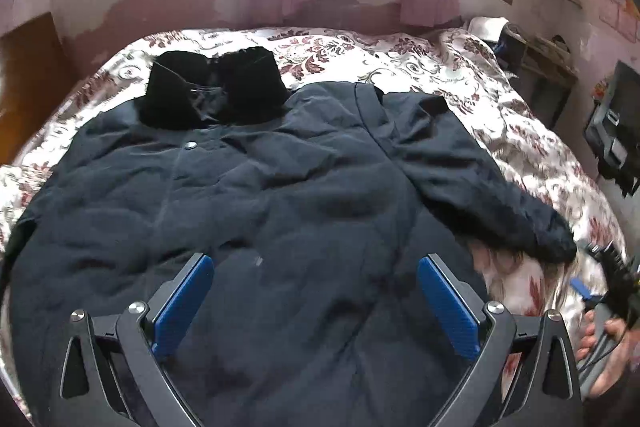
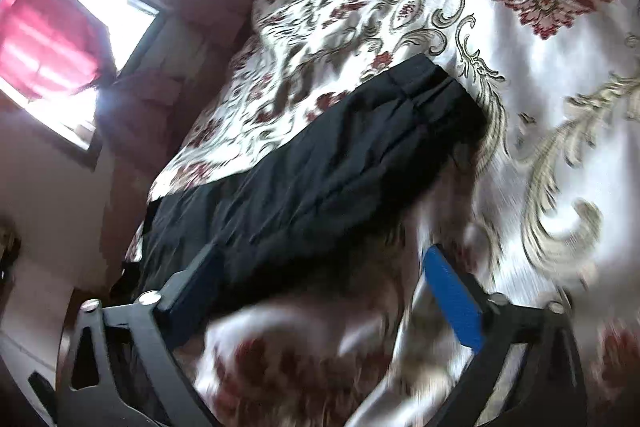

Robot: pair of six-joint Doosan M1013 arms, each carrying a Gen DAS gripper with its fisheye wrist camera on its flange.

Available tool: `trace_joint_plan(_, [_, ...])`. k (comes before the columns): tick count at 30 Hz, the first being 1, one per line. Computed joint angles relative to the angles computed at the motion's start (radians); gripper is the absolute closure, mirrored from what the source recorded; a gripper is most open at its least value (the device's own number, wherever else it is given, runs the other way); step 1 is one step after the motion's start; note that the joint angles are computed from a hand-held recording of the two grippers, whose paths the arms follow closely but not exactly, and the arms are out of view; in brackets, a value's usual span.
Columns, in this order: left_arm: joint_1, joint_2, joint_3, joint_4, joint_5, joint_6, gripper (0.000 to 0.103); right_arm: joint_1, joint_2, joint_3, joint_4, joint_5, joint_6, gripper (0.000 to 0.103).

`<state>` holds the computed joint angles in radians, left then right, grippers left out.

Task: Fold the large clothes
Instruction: 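Grasp the jacket sleeve with the right gripper and lift it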

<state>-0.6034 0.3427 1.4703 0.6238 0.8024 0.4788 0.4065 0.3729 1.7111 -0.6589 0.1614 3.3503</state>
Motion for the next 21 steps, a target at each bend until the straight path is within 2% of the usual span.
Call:
trace_joint_plan(1, [0.009,0.010,-0.010,-0.010,-0.012,0.008,0.000,-0.007,0.017,-0.012,-0.014,-0.004,0.036,0.025])
trace_joint_plan(3, [0.026,0.041,-0.042,-0.031,-0.041,0.031,0.000,-0.017,0.038,-0.029,-0.005,-0.014,0.065,0.029])
trace_joint_plan(5, [0.040,0.066,-0.068,-0.058,-0.064,0.055,0.000,-0.028,0.059,-0.042,-0.009,-0.033,0.105,0.039])
trace_joint_plan(6, [0.050,0.080,-0.084,-0.096,-0.080,0.090,0.000,-0.033,0.071,-0.053,0.051,-0.038,0.059,0.041])
trace_joint_plan(8, [0.065,0.109,-0.116,-0.179,-0.092,0.155,0.000,-0.037,0.085,-0.069,0.121,-0.013,0.006,0.058])
trace_joint_plan(12, [0.074,0.153,-0.169,-0.269,-0.060,0.238,0.000,-0.040,0.108,-0.108,0.158,0.055,-0.055,0.066])
trace_joint_plan(14, [0.077,0.176,-0.197,-0.303,-0.025,0.281,0.000,-0.045,0.116,-0.123,0.183,0.066,-0.104,0.082])
trace_joint_plan(16, [0.084,0.200,-0.225,-0.356,0.018,0.322,0.000,-0.048,0.115,-0.130,0.172,0.070,-0.126,0.092])
trace_joint_plan(18, [0.090,0.206,-0.229,-0.388,0.020,0.329,0.000,-0.040,0.103,-0.134,0.035,0.095,-0.048,0.096])
trace_joint_plan(21, [0.093,0.200,-0.227,-0.400,0.029,0.336,0.000,-0.008,0.083,-0.167,-0.251,0.187,0.087,0.097])
